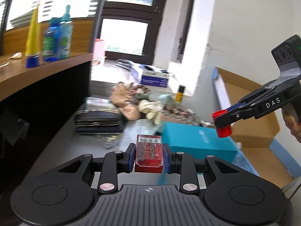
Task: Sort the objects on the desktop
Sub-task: 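Carry the red container into the cardboard box and release it beside the staplers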
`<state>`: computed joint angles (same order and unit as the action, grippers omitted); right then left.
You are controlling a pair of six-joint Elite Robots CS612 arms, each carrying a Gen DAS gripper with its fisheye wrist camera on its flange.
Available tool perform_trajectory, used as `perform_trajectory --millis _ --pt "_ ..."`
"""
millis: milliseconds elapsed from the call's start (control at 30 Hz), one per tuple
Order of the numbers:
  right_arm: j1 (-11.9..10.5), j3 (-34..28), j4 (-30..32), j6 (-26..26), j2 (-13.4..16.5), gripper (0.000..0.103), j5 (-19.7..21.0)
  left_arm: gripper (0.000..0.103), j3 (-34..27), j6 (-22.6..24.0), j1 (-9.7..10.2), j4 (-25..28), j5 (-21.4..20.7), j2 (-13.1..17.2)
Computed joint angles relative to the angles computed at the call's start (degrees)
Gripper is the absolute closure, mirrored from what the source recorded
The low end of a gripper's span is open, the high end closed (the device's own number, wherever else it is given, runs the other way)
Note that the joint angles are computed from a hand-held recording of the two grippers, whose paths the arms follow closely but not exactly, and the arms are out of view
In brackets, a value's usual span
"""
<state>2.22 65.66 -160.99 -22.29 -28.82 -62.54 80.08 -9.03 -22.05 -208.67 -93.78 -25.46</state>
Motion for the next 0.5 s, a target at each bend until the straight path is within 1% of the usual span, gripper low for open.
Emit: perform_trajectory --millis 167,267,400,500 --pt "-2.5 6.0 -4.5 5.5 -2.5 0.072 1.6 0.07 0.2 0.9 -1.5 -0.1 -1.5 -0.4" --pt "-4.2 9.7 -8.1 9.0 -3.8 0.072 1.6 0.07 0.1 1.7 -2.33 0.3 -2.8 -0.5" --pt "-6.0 14.1 -12.6 12.8 -5.1 0.072 0.2 0.07 -0.3 1.8 -3.27 0.8 -4.5 -0.3" --pt "-7.2 16.2 -14.2 15.1 -5.5 0.072 -1.5 0.07 -1.0 1.8 -3.91 1.4 -5.9 0.0"
